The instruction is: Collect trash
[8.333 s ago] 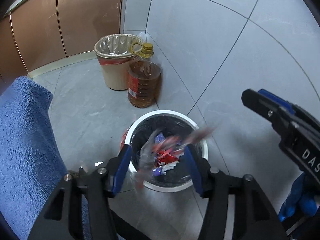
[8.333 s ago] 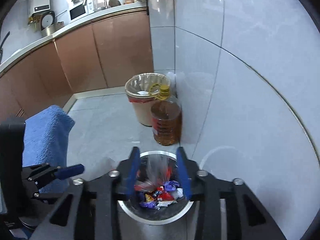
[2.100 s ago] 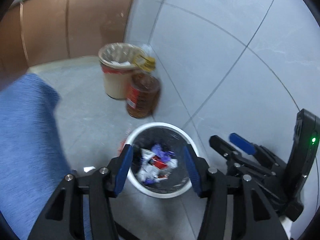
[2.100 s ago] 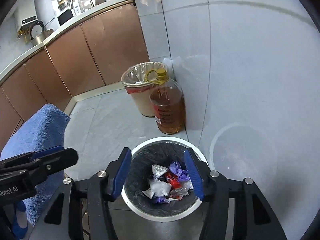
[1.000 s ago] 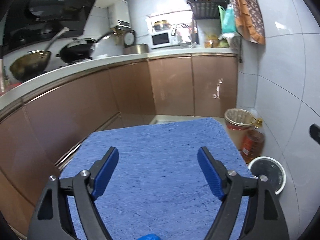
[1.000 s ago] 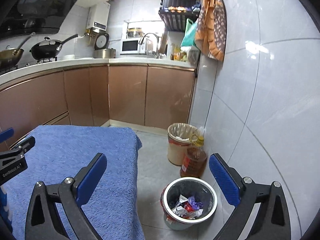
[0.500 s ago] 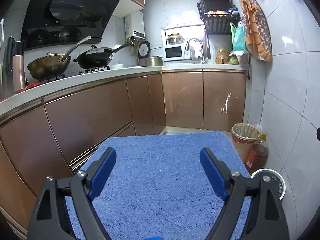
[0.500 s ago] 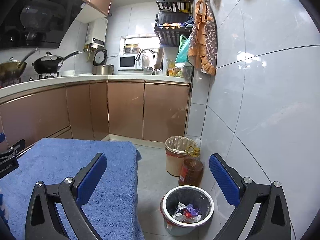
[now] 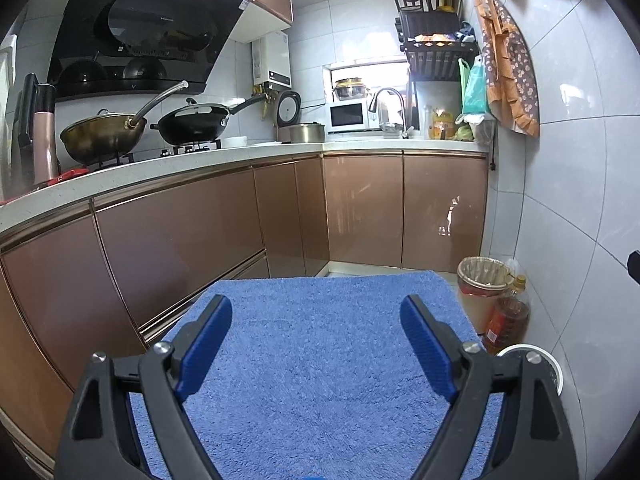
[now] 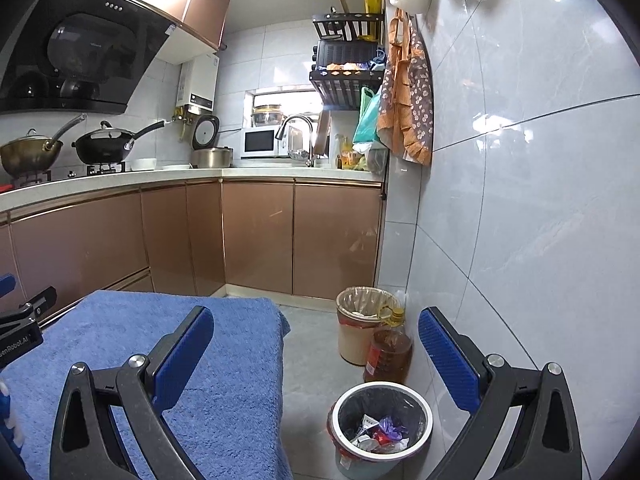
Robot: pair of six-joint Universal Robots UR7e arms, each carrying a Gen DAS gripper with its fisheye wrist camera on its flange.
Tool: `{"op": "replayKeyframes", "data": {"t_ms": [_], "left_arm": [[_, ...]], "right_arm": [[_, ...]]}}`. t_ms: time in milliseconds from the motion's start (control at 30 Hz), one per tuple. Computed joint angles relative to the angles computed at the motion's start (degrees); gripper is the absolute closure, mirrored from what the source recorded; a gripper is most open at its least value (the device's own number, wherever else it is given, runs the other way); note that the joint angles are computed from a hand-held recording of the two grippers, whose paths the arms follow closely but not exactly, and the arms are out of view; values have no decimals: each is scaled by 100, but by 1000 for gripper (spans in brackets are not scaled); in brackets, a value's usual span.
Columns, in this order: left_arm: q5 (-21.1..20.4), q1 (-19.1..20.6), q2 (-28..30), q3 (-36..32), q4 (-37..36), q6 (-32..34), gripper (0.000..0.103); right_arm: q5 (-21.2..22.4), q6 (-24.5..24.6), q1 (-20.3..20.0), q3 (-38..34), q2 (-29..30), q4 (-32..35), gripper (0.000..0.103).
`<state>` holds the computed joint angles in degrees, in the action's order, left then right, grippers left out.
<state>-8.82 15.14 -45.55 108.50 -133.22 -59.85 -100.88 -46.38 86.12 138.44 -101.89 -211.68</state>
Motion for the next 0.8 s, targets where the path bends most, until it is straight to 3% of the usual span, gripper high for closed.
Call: {"op": "replayKeyframes", "data": {"t_ms": [200,800], "left_arm": [[66,-32,23,82,-482,315,17],[59,-33,40,97,-542,266,17]], "right_arm": [[95,3,-5,47,-30,-47,0],[61,6,29,21,60,-26,0]]}}
